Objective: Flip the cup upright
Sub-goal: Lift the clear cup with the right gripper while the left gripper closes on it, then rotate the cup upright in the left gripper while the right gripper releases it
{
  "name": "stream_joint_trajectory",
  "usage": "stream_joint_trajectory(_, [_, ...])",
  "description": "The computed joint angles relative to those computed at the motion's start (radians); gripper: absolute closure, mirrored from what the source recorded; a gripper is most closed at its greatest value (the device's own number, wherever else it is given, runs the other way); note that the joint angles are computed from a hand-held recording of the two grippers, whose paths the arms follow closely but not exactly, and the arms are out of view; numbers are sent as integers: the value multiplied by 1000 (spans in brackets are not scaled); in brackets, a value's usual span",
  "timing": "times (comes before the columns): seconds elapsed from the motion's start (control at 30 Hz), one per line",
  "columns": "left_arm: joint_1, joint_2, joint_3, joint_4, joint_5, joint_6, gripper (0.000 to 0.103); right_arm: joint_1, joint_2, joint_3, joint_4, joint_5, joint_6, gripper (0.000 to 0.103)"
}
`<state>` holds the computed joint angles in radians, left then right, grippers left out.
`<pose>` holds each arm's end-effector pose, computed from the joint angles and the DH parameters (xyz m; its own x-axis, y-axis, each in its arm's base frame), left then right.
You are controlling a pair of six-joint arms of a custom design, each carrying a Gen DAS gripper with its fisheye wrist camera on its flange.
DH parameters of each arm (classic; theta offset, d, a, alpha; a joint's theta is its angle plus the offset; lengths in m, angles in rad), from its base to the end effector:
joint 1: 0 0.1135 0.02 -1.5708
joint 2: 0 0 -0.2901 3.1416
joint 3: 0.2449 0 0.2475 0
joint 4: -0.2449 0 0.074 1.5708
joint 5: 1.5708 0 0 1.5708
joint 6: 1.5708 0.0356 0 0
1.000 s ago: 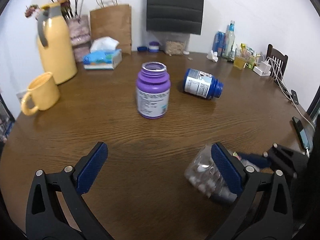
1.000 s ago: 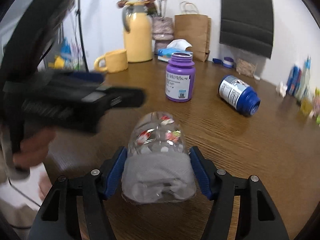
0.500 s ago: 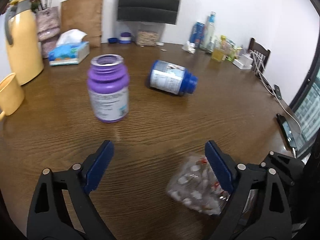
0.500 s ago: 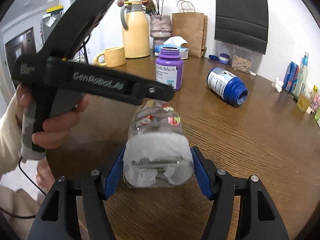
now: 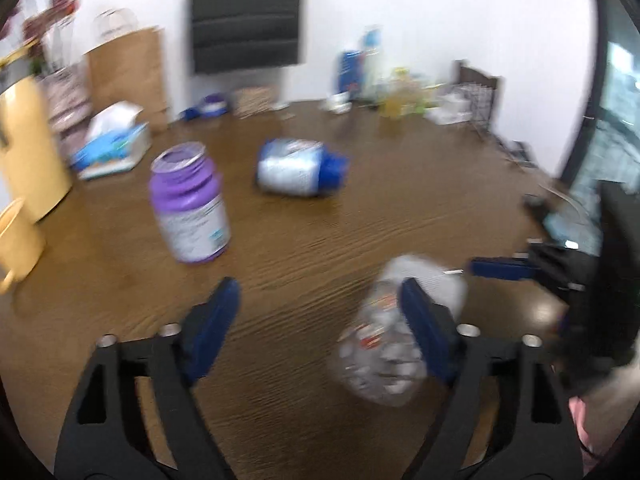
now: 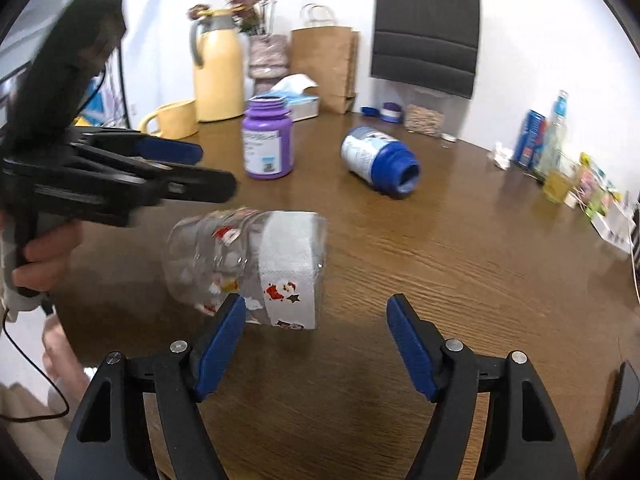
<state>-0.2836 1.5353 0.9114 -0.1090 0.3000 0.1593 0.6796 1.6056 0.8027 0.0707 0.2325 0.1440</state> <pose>0.3042 -0.0996 0.2396 -0.5583 0.3206 -0.7652 0.5740 0.8152 -0.0773 0.2547 0.1953 0.1997 -0.5832 -0.2917 -0.7581 -0.3987 0.9159 -0.0457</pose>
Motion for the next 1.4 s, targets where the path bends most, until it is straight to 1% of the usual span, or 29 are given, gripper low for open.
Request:
stream_joint_trajectory(0.03, [0,-1,17,-31,42,42,14,-3,-5,-2,-1,6,8,25])
stream_joint_trajectory(0.07, [-9,7,34,-54,60,75,14,-8,-16,-10,-1,6,21,25])
stream_joint_trajectory(0.1, [-32,22,56,-85,53,112,14,-15,-28,-22,2,0,32,25])
stream_joint_trajectory(0.17, [-85,78,100,-138,-6,154,14,-22,-44,-40,7,5,49,25])
stream_joint_trajectory(0.2, [-109,117,131,-175,-35,163,16,-25,-52,-53,11,11,62,25])
stream_joint_trajectory(0.23, [-129,156,165,-217,-60,165,27,-30,-57,-63,11,14,76,25])
stream_joint_trajectory(0.27, [-136,180,186,-242,-66,169,35,-37,-65,-75,13,15,95,25])
stream_joint_trajectory(0.3, [-146,208,212,-270,-81,173,40,-43,-77,-89,18,12,109,25])
stream_joint_trajectory(0.43, [-160,260,283,-332,-89,189,42,-83,-133,-152,55,-48,177,25])
stream_joint_trajectory(0.47, [-165,261,284,-333,-91,189,42,-88,-141,-159,63,-61,188,25])
stream_joint_trajectory(0.57, [-189,255,265,-304,-100,188,42,-109,-181,-182,79,-86,230,25])
stream_joint_trajectory(0.67, [-200,234,232,-247,-90,199,42,-152,-220,-205,121,-164,290,25])
stream_joint_trajectory(0.77, [-200,228,235,-227,-58,190,42,-216,-228,-225,172,-292,388,25])
stream_joint_trajectory(0.87, [-191,211,226,-183,-35,185,43,-273,-207,-260,267,-421,494,25])
stream_joint_trajectory(0.93, [-186,193,207,-146,-10,188,43,-298,-173,-274,337,-491,550,25])
stream_joint_trajectory(1.03, [-182,171,173,-100,5,172,43,-330,-82,-275,479,-634,651,25])
stream_joint_trajectory(1.1, [-180,161,154,-84,19,170,43,-339,-24,-265,553,-696,707,25])
stream_joint_trajectory(1.13, [-184,153,138,-69,11,176,43,-340,9,-250,581,-720,733,25])
stream_joint_trajectory(1.23, [-185,130,93,-11,-12,182,43,-333,70,-189,570,-737,764,25])
stream_joint_trajectory(1.27, [-181,122,82,4,-7,181,43,-332,97,-157,560,-749,778,25])
stream_joint_trajectory(1.3, [-175,117,75,13,3,184,43,-333,125,-138,579,-770,794,25])
stream_joint_trajectory(1.4, [-167,128,106,0,-6,193,42,-346,210,-71,625,-828,862,26])
